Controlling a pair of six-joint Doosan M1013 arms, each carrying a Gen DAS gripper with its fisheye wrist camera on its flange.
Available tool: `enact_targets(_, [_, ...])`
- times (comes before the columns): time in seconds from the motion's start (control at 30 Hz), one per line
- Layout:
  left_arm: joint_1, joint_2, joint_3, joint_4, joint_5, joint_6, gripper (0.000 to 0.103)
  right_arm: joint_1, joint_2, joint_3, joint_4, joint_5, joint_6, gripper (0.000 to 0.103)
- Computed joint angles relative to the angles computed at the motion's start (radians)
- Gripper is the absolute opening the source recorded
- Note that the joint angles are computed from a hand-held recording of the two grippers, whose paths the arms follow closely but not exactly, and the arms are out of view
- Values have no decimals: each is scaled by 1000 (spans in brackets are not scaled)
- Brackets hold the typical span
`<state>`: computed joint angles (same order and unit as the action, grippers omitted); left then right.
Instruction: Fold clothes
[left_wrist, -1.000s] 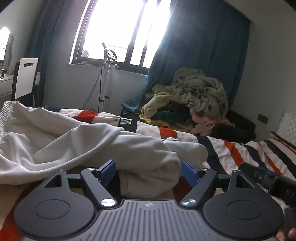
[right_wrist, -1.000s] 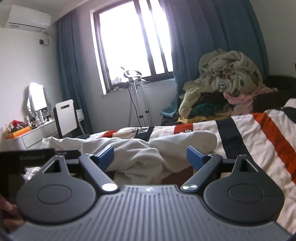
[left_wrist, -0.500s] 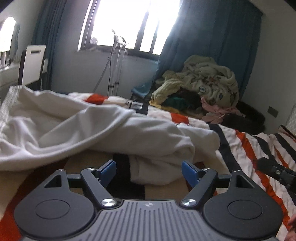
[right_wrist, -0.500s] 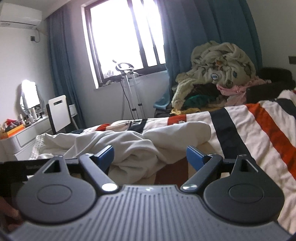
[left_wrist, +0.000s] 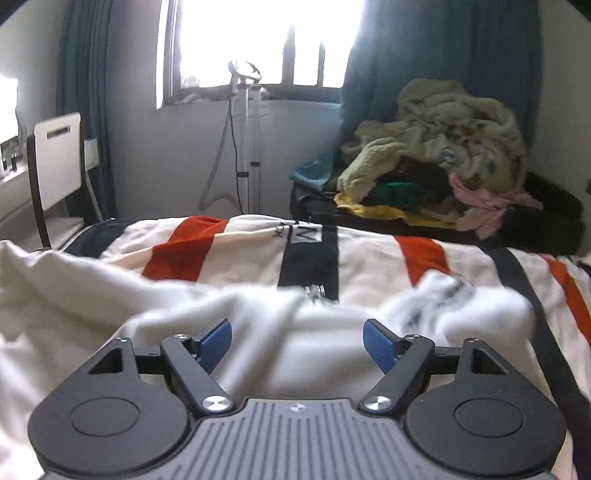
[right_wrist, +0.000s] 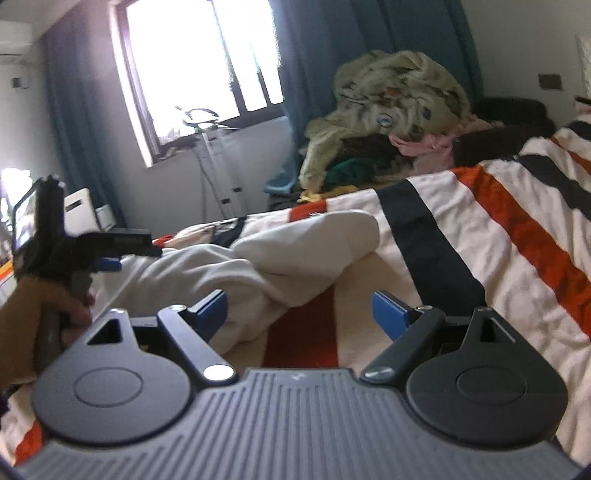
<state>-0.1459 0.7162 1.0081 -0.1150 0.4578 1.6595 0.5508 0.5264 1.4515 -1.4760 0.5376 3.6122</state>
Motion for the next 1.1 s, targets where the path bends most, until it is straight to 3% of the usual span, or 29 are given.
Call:
enact_targets(0.1, [-5,118,-208,79,146,-113,81,-18,32,-28,5,-19,-12,87])
enact_targets(0.17, [-18,206,-374,177,290,-137,81,-31,59,-57,41,-25,-75,87])
enact_targets(0.27, [-31,346,-648,249,546,-53,81,-48,98,-102,98,-6,-204,86])
enact_targets(0.33, [-29,415,-786,235,666,29,80,-64,118,-122,127,1,-227,86])
enact_targets(0.37, [-27,438,-835,220,704,59,76,-72,128,-131,142,3,-235,86])
enact_targets(0.43, [-18,436,-840,181,722,91,60,-92,141,-142,180,-16,-227,86])
enact_targets(0.5, [-15,396,-768,183,685,96,31,-105,150,-150,216,-30,-224,86])
enact_targets(0.6, [2,293,-580,120,568,102,15,-111,158,-146,186,-27,-168,86])
enact_targets(0.77, [28,63,-181,-29,262,158,5,-110,143,-128,130,-3,-74,86])
enact_targets(0.87, [35,-77,55,-149,84,322,4,-101,117,-96,30,25,34,86])
enact_targets(1.0, [60,-241,325,-480,-26,628,2,-81,83,-60,-41,67,103,86])
enact_targets(1.1, [78,-334,479,-688,-42,808,2,-68,53,-34,-62,78,136,86])
